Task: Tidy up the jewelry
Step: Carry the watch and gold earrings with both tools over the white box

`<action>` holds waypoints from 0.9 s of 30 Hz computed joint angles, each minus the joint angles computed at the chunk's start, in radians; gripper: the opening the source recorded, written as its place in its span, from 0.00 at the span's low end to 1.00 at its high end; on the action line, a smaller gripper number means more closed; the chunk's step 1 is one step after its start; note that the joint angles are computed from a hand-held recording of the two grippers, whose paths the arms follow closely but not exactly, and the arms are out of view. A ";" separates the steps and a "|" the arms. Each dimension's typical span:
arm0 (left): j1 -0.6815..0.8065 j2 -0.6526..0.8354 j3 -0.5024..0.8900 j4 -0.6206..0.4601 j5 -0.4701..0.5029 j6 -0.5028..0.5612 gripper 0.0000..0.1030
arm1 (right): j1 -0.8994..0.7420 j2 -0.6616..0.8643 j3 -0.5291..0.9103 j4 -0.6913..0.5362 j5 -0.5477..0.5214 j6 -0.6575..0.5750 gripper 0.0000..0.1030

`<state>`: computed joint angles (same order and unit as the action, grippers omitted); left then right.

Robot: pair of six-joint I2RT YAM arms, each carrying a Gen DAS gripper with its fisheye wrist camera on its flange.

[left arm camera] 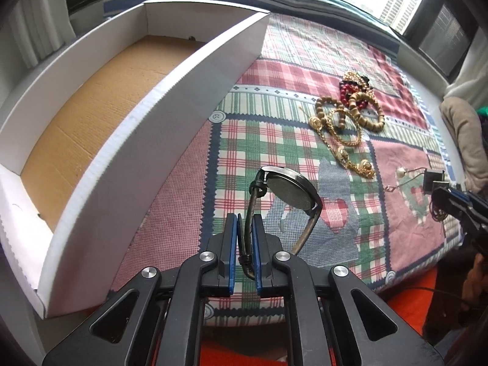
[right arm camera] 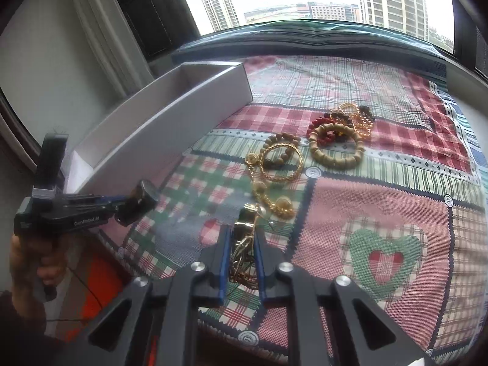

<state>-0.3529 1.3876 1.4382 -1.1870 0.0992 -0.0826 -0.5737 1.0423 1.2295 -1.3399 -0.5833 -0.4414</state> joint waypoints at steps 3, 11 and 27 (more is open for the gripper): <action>0.074 -0.008 0.065 -0.056 0.042 0.037 0.07 | 0.121 0.005 0.031 0.040 0.015 0.090 0.15; 0.424 0.048 0.322 -0.171 0.102 0.176 0.07 | 0.524 0.160 0.252 0.197 0.094 0.341 0.15; 0.647 0.259 0.312 -0.025 0.046 0.159 0.07 | 0.981 0.920 1.004 0.144 0.197 0.508 0.15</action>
